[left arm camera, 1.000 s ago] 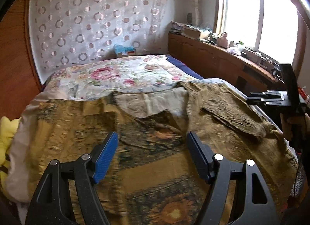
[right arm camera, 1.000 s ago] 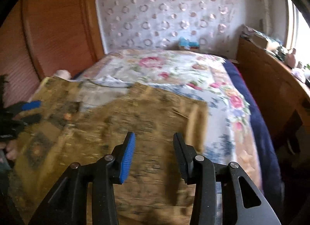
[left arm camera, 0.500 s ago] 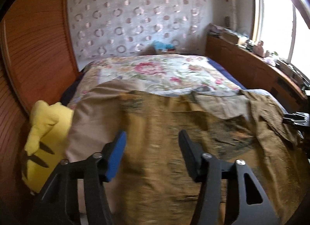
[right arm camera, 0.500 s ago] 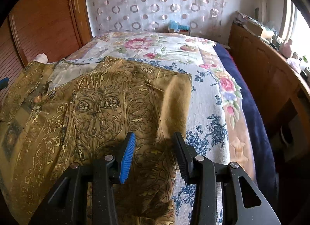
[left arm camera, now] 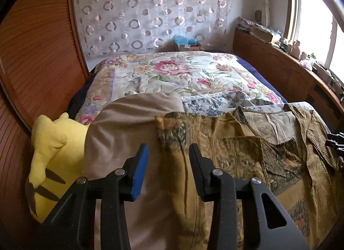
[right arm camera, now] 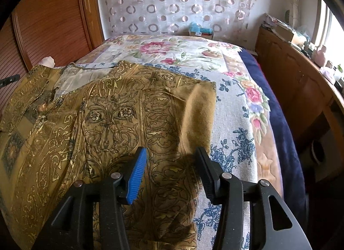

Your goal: Fold small clothes

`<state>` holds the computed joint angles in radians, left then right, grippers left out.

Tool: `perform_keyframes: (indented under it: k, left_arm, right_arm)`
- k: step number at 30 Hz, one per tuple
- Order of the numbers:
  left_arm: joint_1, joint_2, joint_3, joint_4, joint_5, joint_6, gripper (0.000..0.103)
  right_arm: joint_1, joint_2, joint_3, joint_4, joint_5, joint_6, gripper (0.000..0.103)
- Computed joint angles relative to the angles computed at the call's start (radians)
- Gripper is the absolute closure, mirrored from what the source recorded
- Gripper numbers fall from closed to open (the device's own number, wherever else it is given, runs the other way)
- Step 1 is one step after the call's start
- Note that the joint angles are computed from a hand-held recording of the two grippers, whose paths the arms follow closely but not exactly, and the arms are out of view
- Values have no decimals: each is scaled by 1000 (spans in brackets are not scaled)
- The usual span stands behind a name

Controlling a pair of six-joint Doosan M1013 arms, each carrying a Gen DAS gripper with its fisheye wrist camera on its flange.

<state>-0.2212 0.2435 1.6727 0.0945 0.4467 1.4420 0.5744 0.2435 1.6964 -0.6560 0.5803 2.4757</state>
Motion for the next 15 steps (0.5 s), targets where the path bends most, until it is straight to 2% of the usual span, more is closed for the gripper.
perform_keyframes:
  k: [10,15]
  left_arm:
    - [4,62,-79,-16,76,18,63]
    - [9,67,-80,-42,80,38,63]
  right_arm:
    - [1,0,0,-2,-1,1,52]
    - [2,0,0,-8,3,6,52]
